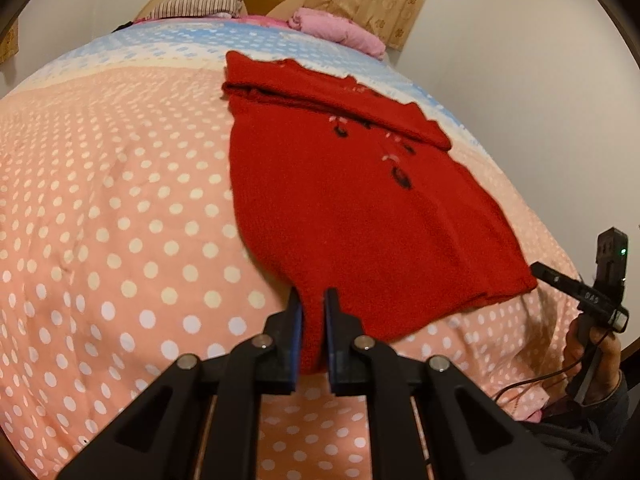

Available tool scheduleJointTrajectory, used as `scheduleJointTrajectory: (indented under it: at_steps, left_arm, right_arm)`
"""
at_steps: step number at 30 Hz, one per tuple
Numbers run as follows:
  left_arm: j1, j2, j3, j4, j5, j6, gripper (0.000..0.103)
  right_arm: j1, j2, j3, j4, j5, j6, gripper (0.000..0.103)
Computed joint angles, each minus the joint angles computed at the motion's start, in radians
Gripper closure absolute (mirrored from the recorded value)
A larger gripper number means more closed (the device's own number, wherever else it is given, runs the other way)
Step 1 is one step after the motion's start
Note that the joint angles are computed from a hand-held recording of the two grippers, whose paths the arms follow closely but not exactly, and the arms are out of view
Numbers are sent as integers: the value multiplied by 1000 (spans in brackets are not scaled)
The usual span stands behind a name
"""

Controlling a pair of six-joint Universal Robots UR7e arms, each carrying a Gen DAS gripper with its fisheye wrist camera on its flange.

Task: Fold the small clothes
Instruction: 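Lower both tools to the sweater hem and close on it, then lift the hem with both tools and fold it toward the collar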

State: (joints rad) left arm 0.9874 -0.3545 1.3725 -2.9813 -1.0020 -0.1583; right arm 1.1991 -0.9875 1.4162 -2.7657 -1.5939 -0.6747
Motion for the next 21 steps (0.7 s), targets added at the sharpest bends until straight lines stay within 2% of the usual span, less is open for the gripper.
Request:
scheduleJointTrajectory:
  at_steps: [3,5,6,7,8,9,10,12,14,18,19,20,21]
  left_arm:
    - [2,10,-10,25,9,-12,91]
    - [-2,11,-10,25,16,-9,84]
    - [-3,11,-11,29,20,-8,76]
    - [-4,11,-11,32,19,-8,67]
    - [-3,10,-10,30,7,-6,63]
    - [-4,10,-9,31,4,-5,56]
    - [-5,10,-9,33,1,-2,54]
    - [-8,13,-11,39,8,5,54]
    - [-8,13,-13,47,7,7,54]
    - [4,-3,-4,61,-33,-28,54]
    - [7,-7,-1,61,-43,-33,59]
    - [6,-11,3,58,-38,-36,69]
    - [8,-14,7,57,-36,-34,95]
  right_arm:
    - [-5,6,-11,34,-2,20,39]
    - [-7,6,-9,41,0,24,40]
    - [-9,3,-5,46,8,24,42]
    - [-9,1,-5,56,11,24,50]
    - [-11,1,-9,72,17,26,59]
    - [-13,0,-10,85,26,28,64]
    - [-15,0,-11,95,34,30,69]
    - [-20,0,-11,99,48,32,70]
    - [-27,-2,-12,113,75,38,81]
    - [-39,0,-17,128,109,48,83]
    - [-43,0,-19,132,119,53,84]
    - [-46,0,-22,139,131,63,85]
    - [-49,0,-23,142,137,66,86]
